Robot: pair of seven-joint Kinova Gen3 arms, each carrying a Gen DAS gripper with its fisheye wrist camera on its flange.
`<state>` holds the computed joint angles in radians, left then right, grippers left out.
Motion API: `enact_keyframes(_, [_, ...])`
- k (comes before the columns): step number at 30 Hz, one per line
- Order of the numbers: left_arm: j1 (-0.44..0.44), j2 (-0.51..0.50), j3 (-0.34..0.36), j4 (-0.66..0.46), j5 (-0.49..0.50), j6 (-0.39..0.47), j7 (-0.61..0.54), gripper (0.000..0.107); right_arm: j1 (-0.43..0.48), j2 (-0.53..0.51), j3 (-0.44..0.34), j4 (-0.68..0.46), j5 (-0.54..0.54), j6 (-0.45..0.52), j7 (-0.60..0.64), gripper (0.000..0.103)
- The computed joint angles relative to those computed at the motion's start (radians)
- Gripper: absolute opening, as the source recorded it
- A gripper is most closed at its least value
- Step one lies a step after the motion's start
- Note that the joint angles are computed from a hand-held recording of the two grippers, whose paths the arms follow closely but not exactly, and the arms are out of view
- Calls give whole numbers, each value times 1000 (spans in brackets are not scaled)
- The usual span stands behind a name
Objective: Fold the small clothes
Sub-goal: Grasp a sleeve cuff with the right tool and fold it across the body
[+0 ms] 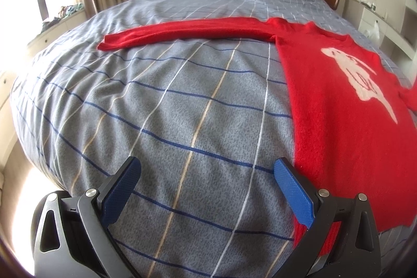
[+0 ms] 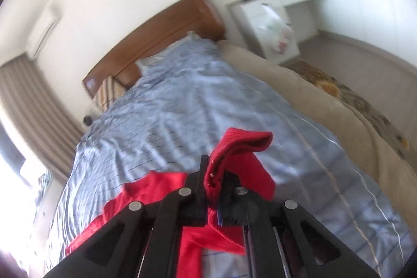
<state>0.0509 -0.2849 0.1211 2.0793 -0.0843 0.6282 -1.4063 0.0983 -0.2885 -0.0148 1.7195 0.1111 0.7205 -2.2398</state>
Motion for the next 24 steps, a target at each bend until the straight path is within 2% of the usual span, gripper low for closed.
enact_keyframes(3, [8,2,-22,-1,19,2,-22,102,-102,139,-125,-139,100,-27,4,5])
enact_keyframes(7, [9,3,-41,0,44,4,-44,102,-233,324,-254,-283,236,30,-48,6])
enact_keyframes(8, [11,5,-47,-1,52,7,-53,102,-268,370,-267,-312,248,51,-43,7])
enact_keyframes(9, [12,8,-50,-2,59,10,-60,102,-301,417,-273,-344,243,74,-29,19])
enact_keyframes(10, [13,9,-52,-3,64,12,-66,102,-320,463,-277,-359,222,84,-25,46])
enact_keyframes(11, [15,9,-56,-3,72,13,-75,102,-335,493,-280,-359,185,77,-15,57])
enact_keyframes(12, [16,9,-58,-2,77,14,-82,102,-350,505,-277,-342,155,57,-7,61])
enact_keyframes(16, [9,10,-50,-1,83,16,-87,102,-483,455,-177,-169,103,-78,19,61])
enact_keyframes(19, [-1,20,-34,-4,72,23,-65,102,-597,343,-111,-30,198,-74,-80,62])
enact_keyframes(21, [-3,28,-31,-6,71,29,-52,102,-596,250,-139,62,279,-36,-162,66])
enact_keyframes(24, [-5,28,-22,7,61,13,-28,103,-490,111,-262,197,393,46,-284,72])
